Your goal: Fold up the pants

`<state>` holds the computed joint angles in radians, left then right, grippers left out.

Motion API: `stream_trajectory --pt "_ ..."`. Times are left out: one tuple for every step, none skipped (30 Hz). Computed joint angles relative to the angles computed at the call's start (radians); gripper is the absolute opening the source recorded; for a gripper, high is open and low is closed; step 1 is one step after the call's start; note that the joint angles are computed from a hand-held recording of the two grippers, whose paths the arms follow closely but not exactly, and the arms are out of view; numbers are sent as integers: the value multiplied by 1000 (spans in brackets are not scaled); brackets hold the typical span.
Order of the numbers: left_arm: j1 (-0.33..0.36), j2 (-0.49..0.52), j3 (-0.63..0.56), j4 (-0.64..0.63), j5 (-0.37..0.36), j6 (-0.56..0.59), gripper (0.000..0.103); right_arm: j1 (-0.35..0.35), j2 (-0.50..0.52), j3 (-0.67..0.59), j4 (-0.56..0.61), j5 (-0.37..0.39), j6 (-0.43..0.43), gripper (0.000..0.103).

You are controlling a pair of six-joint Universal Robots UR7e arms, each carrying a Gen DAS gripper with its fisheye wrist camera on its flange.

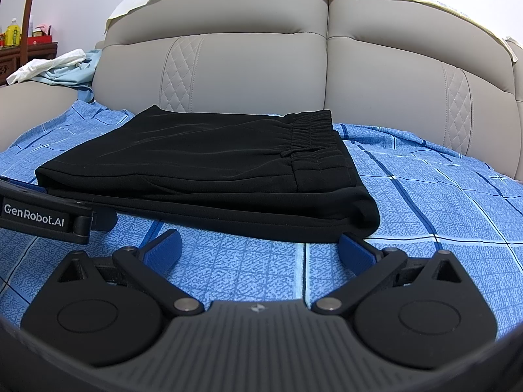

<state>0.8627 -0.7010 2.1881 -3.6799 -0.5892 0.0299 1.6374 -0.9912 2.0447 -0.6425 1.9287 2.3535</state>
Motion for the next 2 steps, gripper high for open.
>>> stream_trajectory --pt "0 1 -1 0 0 0 103 0 0 0 -1 0 0 103" --pt "-2 1 2 -2 1 -1 103 0 0 0 0 0 0 103"
